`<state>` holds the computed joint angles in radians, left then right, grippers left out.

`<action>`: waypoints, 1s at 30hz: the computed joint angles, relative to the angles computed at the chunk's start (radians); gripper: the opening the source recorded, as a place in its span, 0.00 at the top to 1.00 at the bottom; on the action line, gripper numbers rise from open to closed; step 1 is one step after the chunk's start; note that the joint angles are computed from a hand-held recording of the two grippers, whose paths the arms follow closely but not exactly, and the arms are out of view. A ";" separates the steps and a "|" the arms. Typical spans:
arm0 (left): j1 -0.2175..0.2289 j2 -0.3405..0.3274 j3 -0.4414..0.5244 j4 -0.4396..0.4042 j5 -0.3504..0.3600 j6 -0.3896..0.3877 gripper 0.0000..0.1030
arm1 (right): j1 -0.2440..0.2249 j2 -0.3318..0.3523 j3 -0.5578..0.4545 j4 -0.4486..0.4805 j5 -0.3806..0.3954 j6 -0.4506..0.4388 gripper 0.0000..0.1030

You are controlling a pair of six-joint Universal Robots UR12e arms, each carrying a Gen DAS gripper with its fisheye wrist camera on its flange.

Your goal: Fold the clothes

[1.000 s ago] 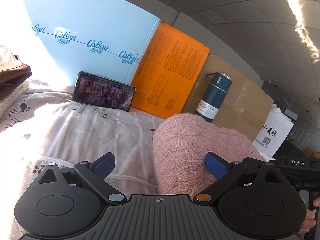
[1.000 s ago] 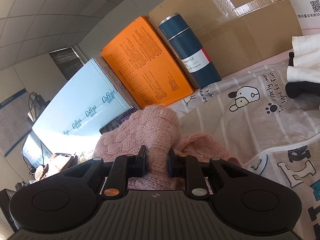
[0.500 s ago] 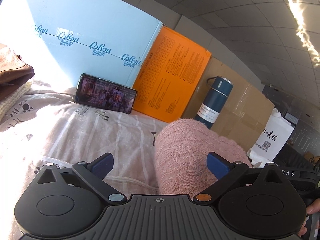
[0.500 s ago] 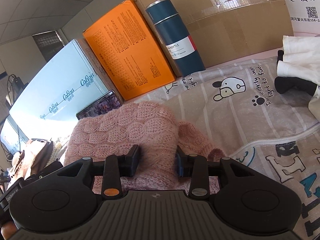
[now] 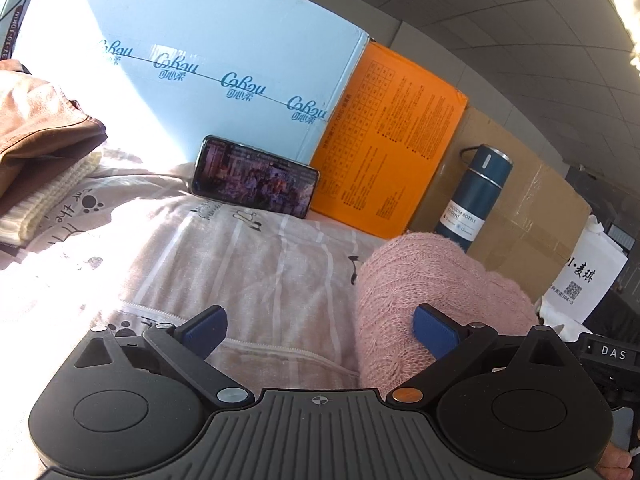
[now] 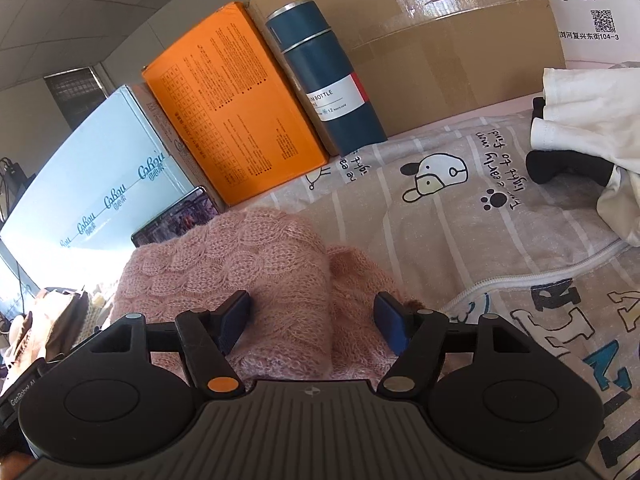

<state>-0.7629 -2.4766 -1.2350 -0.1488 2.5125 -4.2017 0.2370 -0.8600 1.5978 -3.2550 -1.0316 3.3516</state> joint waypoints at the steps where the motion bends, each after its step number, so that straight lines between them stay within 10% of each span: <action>1: 0.001 0.005 -0.002 -0.035 -0.004 -0.024 0.01 | 0.001 0.000 -0.001 0.008 -0.005 -0.007 0.34; 9: 0.006 0.032 -0.008 -0.217 -0.020 -0.156 0.01 | 0.005 0.002 -0.003 0.024 -0.020 -0.025 0.30; 17: -0.005 -0.039 0.037 0.179 -0.010 0.195 0.01 | 0.002 0.003 -0.004 0.010 -0.005 -0.005 0.30; 25: 0.021 0.001 0.044 -0.136 -0.126 0.034 0.00 | 0.000 0.006 -0.005 0.001 0.010 0.005 0.30; 30: 0.023 0.003 0.030 -0.108 -0.137 0.032 0.00 | 0.003 0.006 -0.007 0.017 0.005 -0.006 0.29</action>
<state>-0.7401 -2.4741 -1.2052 -0.2563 2.3756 -4.1697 0.2397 -0.8544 1.5911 -3.2384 -1.0265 3.3457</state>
